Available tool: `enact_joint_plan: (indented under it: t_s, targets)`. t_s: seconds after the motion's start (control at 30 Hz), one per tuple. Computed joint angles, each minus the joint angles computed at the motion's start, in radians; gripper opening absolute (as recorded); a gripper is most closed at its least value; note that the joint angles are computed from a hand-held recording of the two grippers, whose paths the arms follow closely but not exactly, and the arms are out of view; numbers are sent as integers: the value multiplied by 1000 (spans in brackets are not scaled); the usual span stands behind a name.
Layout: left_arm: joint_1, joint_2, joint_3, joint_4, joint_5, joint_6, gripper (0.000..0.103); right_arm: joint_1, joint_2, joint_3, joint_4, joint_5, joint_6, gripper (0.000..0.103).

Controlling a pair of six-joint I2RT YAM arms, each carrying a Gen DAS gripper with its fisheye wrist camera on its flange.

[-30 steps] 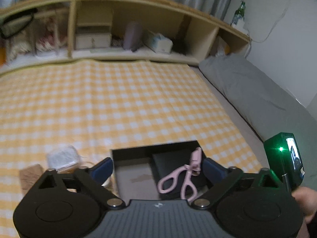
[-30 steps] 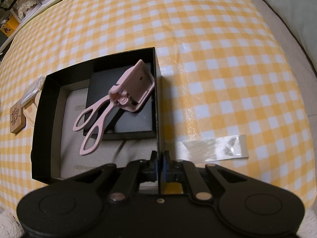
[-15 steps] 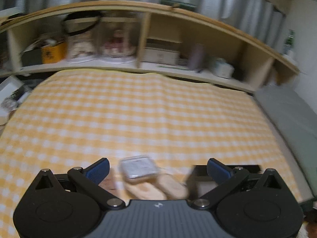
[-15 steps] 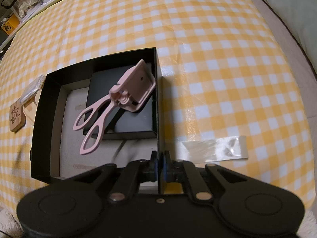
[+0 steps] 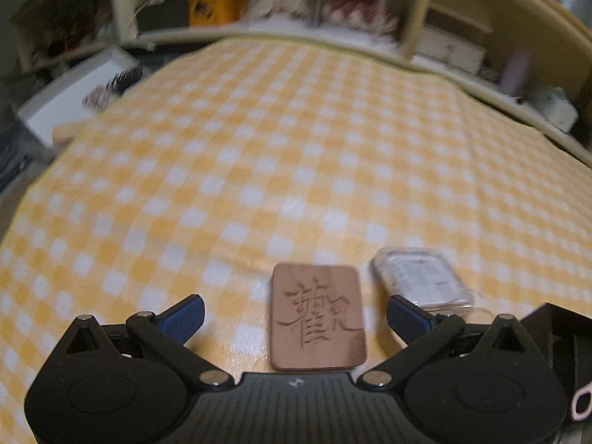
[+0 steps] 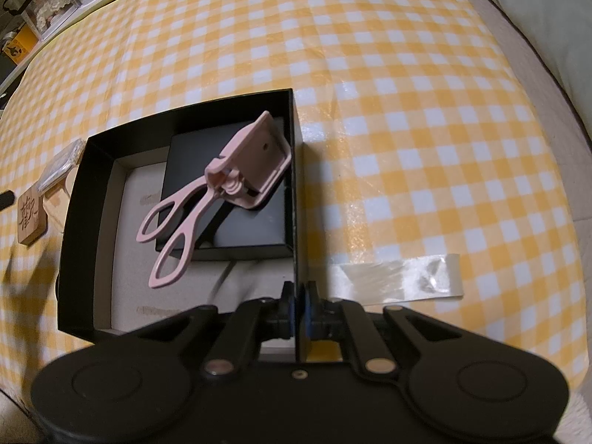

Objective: Organize rigid objects
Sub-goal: 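Move the left tool to the carved wooden stamp block, then grasp the wooden stamp block with the left tool and lift it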

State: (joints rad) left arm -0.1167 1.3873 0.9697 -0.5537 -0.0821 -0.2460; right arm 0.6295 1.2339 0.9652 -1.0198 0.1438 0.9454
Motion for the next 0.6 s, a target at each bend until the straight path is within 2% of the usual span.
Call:
enact_joint_plan:
  t_s: [0.23,0.4,0.6]
  targets:
    - [-29,32,-47,49,-12,-16,103,1,1,0,1,0,2,5]
    - [-46,44,-54,69,-55,-17,94,1,1,0,1,0,1,6]
    - [-28,63,-40,74,-35,-30,92,1,1,0,1,0,1,5]
